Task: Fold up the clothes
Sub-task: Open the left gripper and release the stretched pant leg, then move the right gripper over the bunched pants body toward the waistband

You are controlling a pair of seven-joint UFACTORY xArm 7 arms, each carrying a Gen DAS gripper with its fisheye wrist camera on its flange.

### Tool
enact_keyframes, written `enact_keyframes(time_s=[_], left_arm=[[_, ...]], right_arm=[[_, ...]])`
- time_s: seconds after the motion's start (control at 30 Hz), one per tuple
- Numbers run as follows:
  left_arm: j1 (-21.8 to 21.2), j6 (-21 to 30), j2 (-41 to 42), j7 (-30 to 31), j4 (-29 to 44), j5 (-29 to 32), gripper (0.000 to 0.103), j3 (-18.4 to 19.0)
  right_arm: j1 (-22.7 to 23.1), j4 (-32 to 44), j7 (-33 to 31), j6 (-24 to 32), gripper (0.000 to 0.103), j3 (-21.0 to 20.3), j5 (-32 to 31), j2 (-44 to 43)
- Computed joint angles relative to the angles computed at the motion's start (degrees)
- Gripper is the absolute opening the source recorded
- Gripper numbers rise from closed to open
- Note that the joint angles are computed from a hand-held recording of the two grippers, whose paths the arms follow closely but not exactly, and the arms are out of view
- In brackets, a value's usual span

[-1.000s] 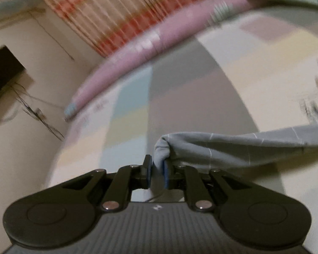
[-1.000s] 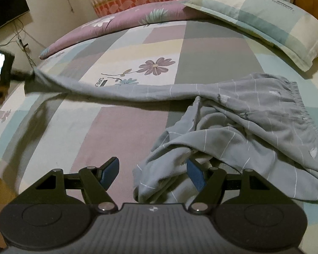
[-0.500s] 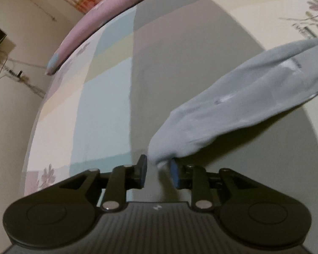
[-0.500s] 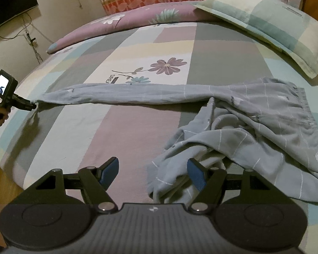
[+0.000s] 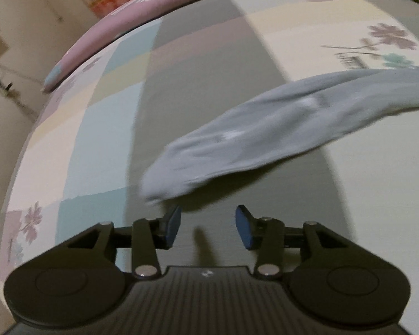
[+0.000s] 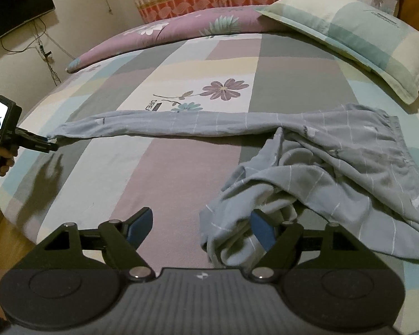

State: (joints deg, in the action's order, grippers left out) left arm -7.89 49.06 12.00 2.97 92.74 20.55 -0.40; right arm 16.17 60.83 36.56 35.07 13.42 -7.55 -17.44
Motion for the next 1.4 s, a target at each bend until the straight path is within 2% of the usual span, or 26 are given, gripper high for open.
enact_keyframes(time_s=[0.1,0.27,0.37,0.43,0.6,0.7,0.83,0.97,1.2,1.4], left_arm=[[-1.03,-1.17,-2.29,0.09,-2.76,-1.73,0.05,-1.48],[-2.69,-4.27,-5.68,1.96,-6.97,-7.03,0.05,-4.0],[-4.07,-5.44,-7.85,3.23,-9.57,-10.98,0.06,-5.51],[-5.34,-7.09,-9.23,3.26,-11.59,-11.41,0.07,-6.4],[-8.68,-9.96,-10.24,3.76,-13.78,-10.59,0.07,-8.48],[-10.47,-11.01,-9.17,1.63,-13.26,-9.57,0.074,-9.16],[-12.62,-11.48,-6.89,-2.3,-11.82,-8.55,0.074,-9.48],[-13.86,-10.91,-4.81,-4.66,-10.24,-9.99,0.074,-9.38],[-15.67,-9.67,-4.38,-14.33,-10.14,-4.64,0.074,-8.04],[-15.98,-8.37,-6.41,-18.77,-11.56,0.8,0.075,-8.09]], right_arm=[[0.08,-1.67,0.06,-0.08,0.081,-0.37,0.75,-1.43],[0.01,-4.44,0.02,-0.36,0.082,-0.87,2.42,-3.64],[0.01,-5.54,-0.46,-0.7,0.083,-1.18,3.45,-4.16],[0.07,-6.3,-0.85,-1.17,0.083,-1.47,4.29,-4.42],[0.17,-7.76,-2.14,-2.51,0.083,-2.14,6.04,-5.02],[0.03,-8.63,-2.8,-3.09,0.083,-2.6,6.96,-5.5],[-0.39,-9.86,-3.71,-3.33,0.083,-3.38,8.08,-6.19],[-0.9,-10.67,-5.0,-3.33,0.083,-4.44,9.32,-6.48],[2.36,-10.33,-11.85,-5.81,0.083,-7.63,17.36,-3.88],[2.97,-6.0,-15.78,-6.72,0.083,-5.91,17.86,-0.01]])
